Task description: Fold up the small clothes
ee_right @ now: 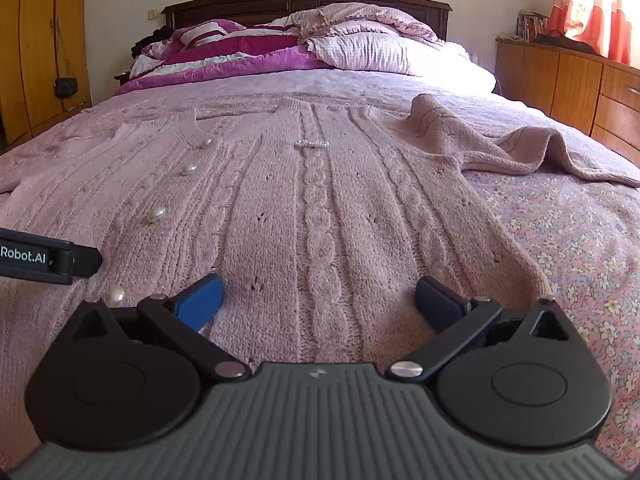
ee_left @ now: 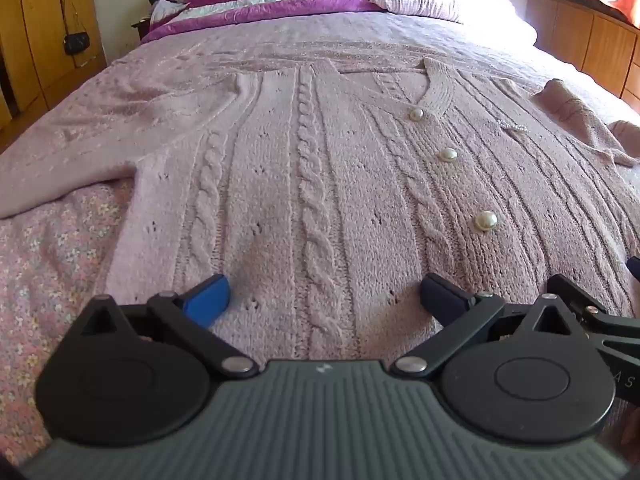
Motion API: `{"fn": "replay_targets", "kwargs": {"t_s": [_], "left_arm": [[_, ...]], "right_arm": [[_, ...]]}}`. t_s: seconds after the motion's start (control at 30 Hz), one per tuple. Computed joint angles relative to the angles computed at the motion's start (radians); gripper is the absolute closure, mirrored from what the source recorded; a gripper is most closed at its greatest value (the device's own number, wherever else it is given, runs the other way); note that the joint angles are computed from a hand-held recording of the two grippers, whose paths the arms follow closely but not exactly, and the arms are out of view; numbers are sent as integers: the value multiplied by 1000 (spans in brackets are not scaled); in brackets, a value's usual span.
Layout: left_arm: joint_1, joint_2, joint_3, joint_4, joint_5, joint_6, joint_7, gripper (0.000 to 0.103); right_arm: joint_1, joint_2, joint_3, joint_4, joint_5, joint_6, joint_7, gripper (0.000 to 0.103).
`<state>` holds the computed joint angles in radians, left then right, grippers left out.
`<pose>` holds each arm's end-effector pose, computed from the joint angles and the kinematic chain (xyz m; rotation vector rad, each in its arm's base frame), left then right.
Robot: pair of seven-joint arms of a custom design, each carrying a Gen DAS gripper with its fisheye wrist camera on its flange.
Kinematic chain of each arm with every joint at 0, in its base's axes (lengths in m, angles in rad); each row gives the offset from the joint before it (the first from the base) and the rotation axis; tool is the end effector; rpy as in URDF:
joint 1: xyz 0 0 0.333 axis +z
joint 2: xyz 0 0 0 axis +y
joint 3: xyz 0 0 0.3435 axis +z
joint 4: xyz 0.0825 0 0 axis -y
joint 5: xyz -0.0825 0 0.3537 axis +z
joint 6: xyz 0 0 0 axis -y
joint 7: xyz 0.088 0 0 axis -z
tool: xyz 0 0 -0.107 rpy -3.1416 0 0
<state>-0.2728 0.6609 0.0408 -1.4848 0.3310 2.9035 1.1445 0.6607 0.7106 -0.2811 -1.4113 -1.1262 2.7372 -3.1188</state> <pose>0.7265 -0.2004 0.4103 -1.6718 1.8772 -0.7610 0.6601 0.3634 0.3769 -1.5112 1.7416 -0.9473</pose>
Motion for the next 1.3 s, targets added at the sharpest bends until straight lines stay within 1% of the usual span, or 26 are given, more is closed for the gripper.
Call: {"fn": "replay_targets", "kwargs": {"t_s": [0.03, 0.1, 0.17, 0.23, 0.33, 0.37, 0.47, 0.6, 0.7, 1.3], "left_arm": [[-1, 2, 3, 1, 3, 5, 0, 0], [1, 7, 3, 9, 2, 9, 10, 0], [-43, -5, 63, -31, 64, 64, -58, 0], [-29, -4, 47, -25, 36, 57, -25, 0], [-36, -5, 51, -21, 39, 42, -27, 0], [-27, 0, 39, -13, 33, 35, -20, 0], [-24, 1, 35, -9, 32, 31, -19, 0], [-25, 4, 37, -4, 33, 30, -23, 0], [-34, 3, 49, -10, 41, 39, -35, 0], [-33, 2, 48, -12, 48, 40, -41, 0]], "right_arm": [[6, 1, -9, 0, -13, 1, 12, 0], [2, 0, -2, -1, -5, -2, 1, 0], [0, 0, 0, 1, -3, -5, -5, 0], [2, 1, -2, 1, -5, -3, 0, 0], [3, 1, -3, 0, -9, -2, 5, 0], [2, 1, -3, 0, -10, -2, 5, 0], [2, 1, -2, -1, -10, -3, 6, 0], [3, 0, -2, -2, -14, -3, 10, 0], [2, 0, -1, -2, -14, -3, 10, 0], [2, 0, 0, -2, -20, -3, 15, 0]]}}
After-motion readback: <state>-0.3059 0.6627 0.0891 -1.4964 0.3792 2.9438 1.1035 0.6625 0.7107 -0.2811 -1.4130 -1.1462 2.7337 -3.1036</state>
